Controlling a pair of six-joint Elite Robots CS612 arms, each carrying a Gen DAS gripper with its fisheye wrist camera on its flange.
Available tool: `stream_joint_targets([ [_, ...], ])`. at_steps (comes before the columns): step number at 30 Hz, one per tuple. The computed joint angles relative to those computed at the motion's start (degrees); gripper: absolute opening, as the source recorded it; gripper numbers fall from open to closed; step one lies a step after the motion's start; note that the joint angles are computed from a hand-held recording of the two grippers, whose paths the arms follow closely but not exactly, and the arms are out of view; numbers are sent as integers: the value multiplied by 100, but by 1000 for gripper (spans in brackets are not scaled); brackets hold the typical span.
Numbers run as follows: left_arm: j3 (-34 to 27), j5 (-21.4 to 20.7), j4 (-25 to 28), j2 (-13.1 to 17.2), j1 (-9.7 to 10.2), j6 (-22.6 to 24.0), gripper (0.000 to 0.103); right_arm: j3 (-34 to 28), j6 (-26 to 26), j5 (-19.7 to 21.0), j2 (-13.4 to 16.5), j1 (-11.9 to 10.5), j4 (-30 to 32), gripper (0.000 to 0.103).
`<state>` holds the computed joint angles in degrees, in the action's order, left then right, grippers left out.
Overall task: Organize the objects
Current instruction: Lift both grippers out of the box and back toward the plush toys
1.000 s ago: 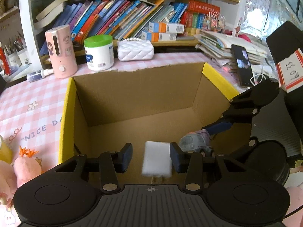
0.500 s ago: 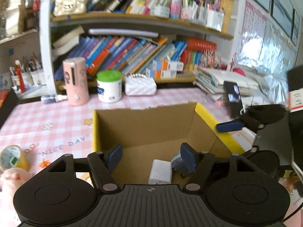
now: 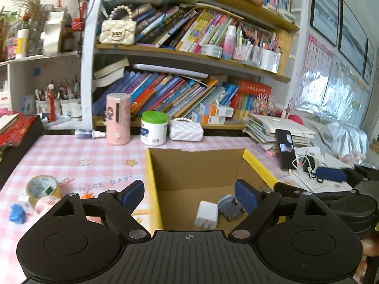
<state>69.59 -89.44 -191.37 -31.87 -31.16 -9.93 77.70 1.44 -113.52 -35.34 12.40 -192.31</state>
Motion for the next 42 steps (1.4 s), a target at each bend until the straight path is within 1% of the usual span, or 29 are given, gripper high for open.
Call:
stream_joint_targets([
  [2, 192, -40, -87, -80, 21, -24, 86, 101, 396, -300, -31, 99, -7, 81],
  [4, 383, -75, -131, -160, 46, -47, 86, 193, 685, -546, -62, 196, 39, 81],
  [6, 557, -69, -164, -226, 72, -72, 86, 262, 892, -708, -90, 281, 179, 81],
  [9, 822, 8, -141, -334, 104, -70, 86, 347, 1215, -793, -132, 399, 449, 81],
  [13, 1144, 405, -51, -481, 109, 32, 86, 422, 1640, -907, -152, 569, 722, 81],
  [17, 1399, 521, 43, -605, 181, -194, 86, 417, 2219, -1101, -154, 742, 1143, 82],
  [19, 1526, 653, 134, -669, 209, -274, 86, 421, 2391, -1059, -157, 806, 1289, 81],
  [22, 1740, 728, 194, -766, 267, -407, 86, 368, 2481, -950, -147, 887, 1516, 82],
  [25, 1898, 769, 240, -848, 318, -462, 86, 323, 2522, -758, -134, 953, 1580, 82],
  [27, 2004, 793, 231, -902, 347, -470, 86, 268, 2458, -643, -110, 1004, 1611, 82],
  [32, 2236, 873, 165, -1007, 426, -561, 86, 158, 2312, -518, -46, 1118, 1520, 82],
  [38, 2416, 950, 222, -1092, 490, -602, 86, 75, 2303, -319, 4, 1202, 1536, 82],
  [42, 2498, 851, 255, -1136, 539, -602, 86, 29, 2269, -170, 42, 1249, 1530, 82],
])
